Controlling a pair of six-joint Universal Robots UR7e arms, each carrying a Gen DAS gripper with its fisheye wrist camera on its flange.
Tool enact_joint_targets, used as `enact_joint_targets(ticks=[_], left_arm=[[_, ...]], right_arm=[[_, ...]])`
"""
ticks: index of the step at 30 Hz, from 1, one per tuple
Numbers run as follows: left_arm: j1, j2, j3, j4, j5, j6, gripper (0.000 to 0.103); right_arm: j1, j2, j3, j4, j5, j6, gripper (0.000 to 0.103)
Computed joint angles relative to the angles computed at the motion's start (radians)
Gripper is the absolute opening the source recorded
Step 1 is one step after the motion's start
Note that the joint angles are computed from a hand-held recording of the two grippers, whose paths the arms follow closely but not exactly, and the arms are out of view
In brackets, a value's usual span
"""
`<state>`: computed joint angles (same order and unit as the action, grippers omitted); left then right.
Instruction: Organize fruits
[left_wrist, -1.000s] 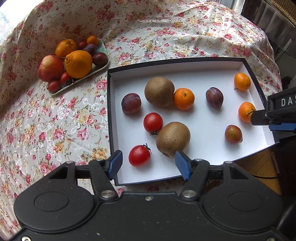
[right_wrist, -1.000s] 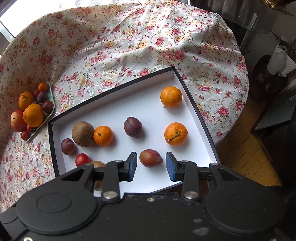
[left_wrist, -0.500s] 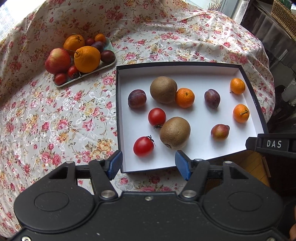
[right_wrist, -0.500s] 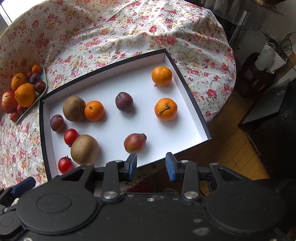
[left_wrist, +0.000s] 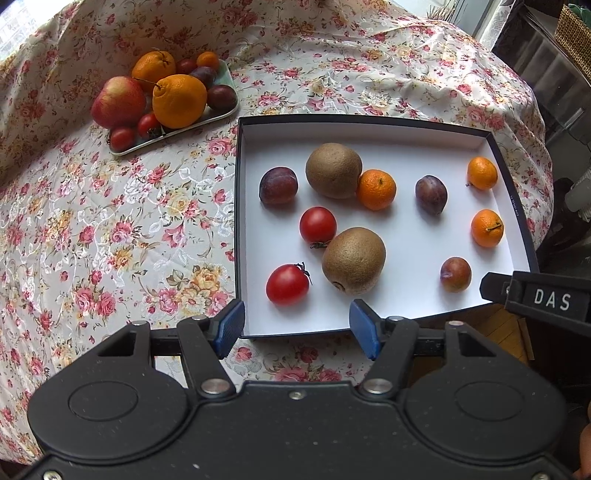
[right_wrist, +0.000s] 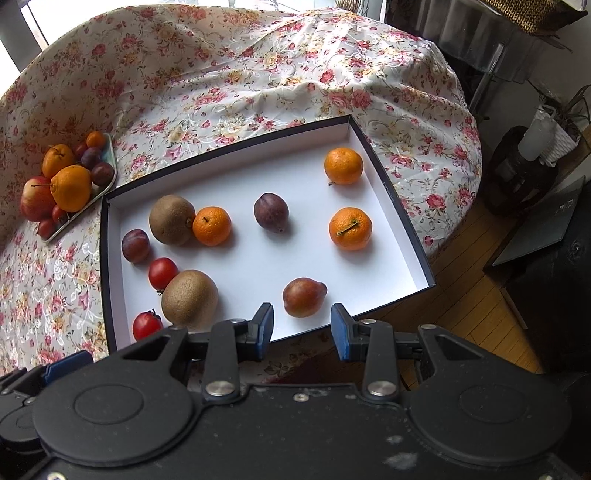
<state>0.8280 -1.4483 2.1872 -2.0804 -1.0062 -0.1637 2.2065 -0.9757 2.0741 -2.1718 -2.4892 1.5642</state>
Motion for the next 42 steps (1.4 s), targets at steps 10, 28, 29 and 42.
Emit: enact_joint_targets(ticks=[10,28,29,42], left_arm=[[0.001,0.023,-0.007,-0.004,0.017,-0.026,0.066],[-0.025,0.038,0.021,-0.045,0.032,-0.028,0.066],[-0.025,0.039,0.021,-0.046,0.033,-0.030,0.066],[-0.027,0.042,0.020,-0.052,0.033,-0.028,0.066]], right_arm=[[-0.013,-0.004,0.025,-0.079,0.021,-0.054,0.037],[-0.006,-0.010,0.039,-0.091,0.017,-0.108,0.037],[-0.006,-0.011,0.039,-0.089,0.015,-0.108,0.037],[-0.002,-0.009,0.038,-0.084,0.008,-0.128,0.037]])
